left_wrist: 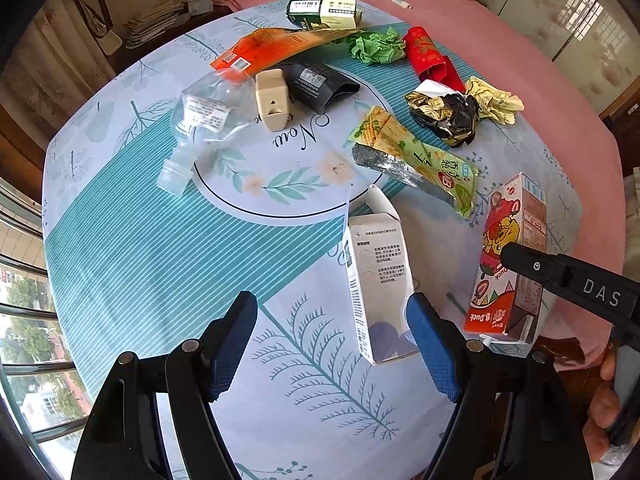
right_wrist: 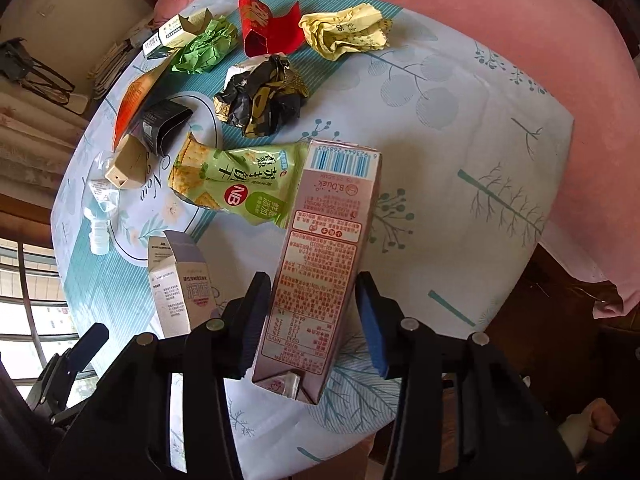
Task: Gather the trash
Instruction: 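Grasp the white carton with the left tool while the right grasps the pink carton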
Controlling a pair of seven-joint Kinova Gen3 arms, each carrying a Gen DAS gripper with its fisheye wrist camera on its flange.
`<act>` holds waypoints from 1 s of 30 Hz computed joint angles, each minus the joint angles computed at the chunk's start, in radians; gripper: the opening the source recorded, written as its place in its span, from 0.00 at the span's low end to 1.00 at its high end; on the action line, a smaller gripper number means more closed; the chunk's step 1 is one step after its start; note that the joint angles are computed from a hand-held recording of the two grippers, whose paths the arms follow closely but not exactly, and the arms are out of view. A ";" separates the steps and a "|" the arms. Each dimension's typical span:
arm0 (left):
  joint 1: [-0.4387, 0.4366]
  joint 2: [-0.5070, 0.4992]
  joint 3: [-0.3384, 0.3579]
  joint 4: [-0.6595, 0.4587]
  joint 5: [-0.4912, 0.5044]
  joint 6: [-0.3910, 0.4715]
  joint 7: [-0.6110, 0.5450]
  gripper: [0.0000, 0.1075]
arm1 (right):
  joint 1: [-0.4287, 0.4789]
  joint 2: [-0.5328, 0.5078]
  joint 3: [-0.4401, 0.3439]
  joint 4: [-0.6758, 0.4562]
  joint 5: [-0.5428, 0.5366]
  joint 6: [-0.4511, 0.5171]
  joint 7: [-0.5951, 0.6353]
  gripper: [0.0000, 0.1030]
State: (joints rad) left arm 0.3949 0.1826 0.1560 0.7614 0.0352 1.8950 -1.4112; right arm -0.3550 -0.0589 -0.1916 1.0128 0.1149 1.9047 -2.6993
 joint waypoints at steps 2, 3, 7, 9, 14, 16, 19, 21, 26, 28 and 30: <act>-0.003 0.009 0.001 0.006 0.017 -0.002 0.009 0.74 | 0.001 -0.008 0.001 0.005 -0.002 0.003 0.010 0.39; -0.005 0.012 0.001 0.012 0.027 -0.006 0.014 0.74 | 0.002 -0.013 0.001 0.010 -0.003 0.001 0.015 0.39; 0.008 0.034 0.003 0.018 0.028 -0.008 0.029 0.74 | 0.012 -0.031 0.001 0.027 -0.015 -0.010 0.028 0.39; 0.019 0.051 0.004 0.007 0.021 0.001 0.038 0.74 | 0.017 -0.035 0.000 0.030 -0.020 -0.013 0.037 0.39; 0.051 0.086 0.002 -0.003 -0.001 0.018 0.049 0.51 | 0.021 -0.034 -0.006 0.029 -0.020 -0.012 0.062 0.39; 0.064 0.093 0.000 -0.004 -0.009 0.021 0.055 0.34 | 0.023 -0.032 -0.004 0.027 -0.025 -0.012 0.075 0.39; 0.074 0.083 -0.005 0.001 -0.022 0.012 0.065 0.33 | 0.026 -0.028 0.002 0.022 -0.037 -0.011 0.103 0.38; 0.084 0.074 -0.008 0.000 -0.042 0.009 0.083 0.32 | 0.028 -0.025 0.008 0.017 -0.048 -0.007 0.127 0.38; 0.124 0.038 -0.013 -0.019 -0.123 0.009 0.151 0.32 | 0.026 -0.018 0.015 0.006 -0.078 0.002 0.213 0.38; 0.149 0.021 -0.011 -0.037 -0.170 0.019 0.186 0.32 | 0.027 -0.023 0.020 0.007 -0.094 -0.001 0.253 0.38; 0.176 0.000 -0.006 -0.052 -0.218 0.034 0.224 0.32 | 0.029 -0.032 0.024 0.007 -0.110 -0.002 0.297 0.38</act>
